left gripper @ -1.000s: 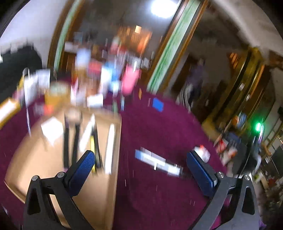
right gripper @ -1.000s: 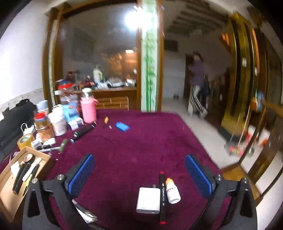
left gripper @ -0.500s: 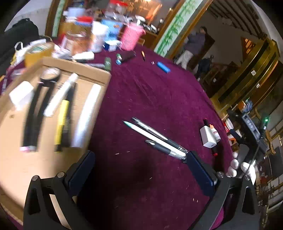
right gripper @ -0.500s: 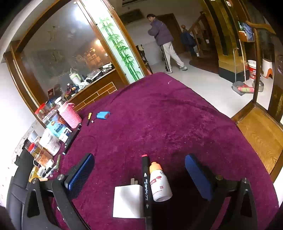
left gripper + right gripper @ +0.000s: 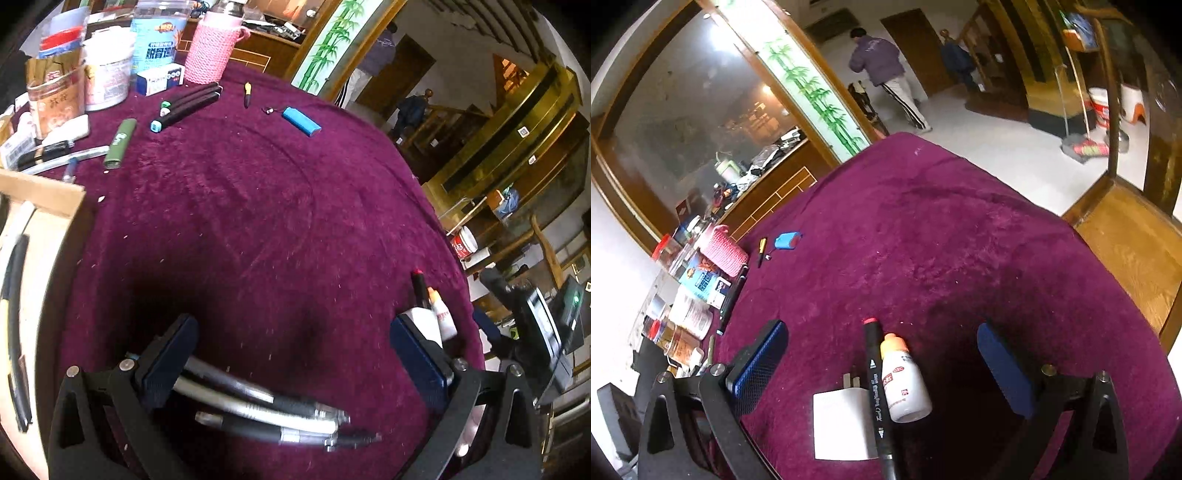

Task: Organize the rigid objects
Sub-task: 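Move the left tool to the white charger block and close on it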

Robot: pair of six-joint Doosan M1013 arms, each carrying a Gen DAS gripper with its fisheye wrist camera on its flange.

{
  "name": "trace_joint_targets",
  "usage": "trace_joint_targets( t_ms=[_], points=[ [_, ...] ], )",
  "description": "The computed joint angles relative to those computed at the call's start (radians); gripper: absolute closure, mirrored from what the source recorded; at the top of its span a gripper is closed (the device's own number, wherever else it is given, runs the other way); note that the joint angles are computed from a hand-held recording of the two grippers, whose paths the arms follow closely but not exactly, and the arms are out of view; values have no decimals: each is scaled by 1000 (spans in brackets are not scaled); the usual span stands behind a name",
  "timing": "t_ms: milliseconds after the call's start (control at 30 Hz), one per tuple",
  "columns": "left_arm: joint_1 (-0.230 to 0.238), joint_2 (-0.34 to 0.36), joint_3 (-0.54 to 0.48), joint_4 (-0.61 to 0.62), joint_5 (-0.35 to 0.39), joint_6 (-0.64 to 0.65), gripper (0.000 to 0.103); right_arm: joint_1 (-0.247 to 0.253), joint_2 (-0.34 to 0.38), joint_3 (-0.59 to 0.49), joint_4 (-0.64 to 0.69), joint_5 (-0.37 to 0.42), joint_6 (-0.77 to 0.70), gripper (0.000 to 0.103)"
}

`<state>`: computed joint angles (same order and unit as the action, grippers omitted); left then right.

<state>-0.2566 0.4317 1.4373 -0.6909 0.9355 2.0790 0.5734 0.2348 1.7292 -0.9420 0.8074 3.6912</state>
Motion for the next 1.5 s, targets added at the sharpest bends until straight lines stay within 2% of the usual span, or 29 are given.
trace_joint_targets(
  t_ms=[133,233,367,500,633,700,733,767,800,900,1033,1167,1233,1267,1300,1333,1433,1500],
  points=[
    [-32,26,-28,53,14,-12,1,-5,1,-2,16,-10,-17,1],
    [-54,39,-41,22,67,26,1,-5,0,-2,21,-8,-21,1],
    [-92,35,-37,-6,89,61,1,-10,-3,2,36,-13,-15,1],
    [-135,33,-36,4,84,56,1,-12,-4,5,43,-12,-11,1],
    [-183,21,-11,101,43,94,1,-13,-10,13,35,-14,14,1],
    [-192,5,15,129,-7,157,20,-16,-13,17,40,-21,20,1],
    [-184,2,18,95,10,211,29,-17,-15,21,43,-28,25,1],
    [-167,11,4,43,76,250,51,-18,-15,22,45,-31,26,1],
    [-160,13,-4,41,106,244,55,-18,-15,22,47,-33,26,1],
    [-158,-11,18,88,50,249,55,-19,-14,21,49,-39,22,1],
    [-164,-17,24,119,38,244,54,-20,-14,21,50,-44,22,1],
    [-195,-22,45,155,-34,261,33,-20,-13,21,53,-45,19,1],
    [-211,-36,74,179,-102,268,33,-21,-13,22,58,-50,19,1],
    [-217,-40,85,185,-127,275,35,-22,-13,22,61,-50,18,1],
    [-218,-50,102,191,-162,287,52,-23,-13,23,64,-54,19,1],
    [-213,-54,108,182,-173,299,58,-24,-14,25,65,-58,21,0],
    [-168,-48,93,89,-77,294,58,-25,-15,28,68,-60,25,1],
    [-153,-51,96,50,-62,300,58,-27,-19,35,60,-72,39,1]
  ],
)
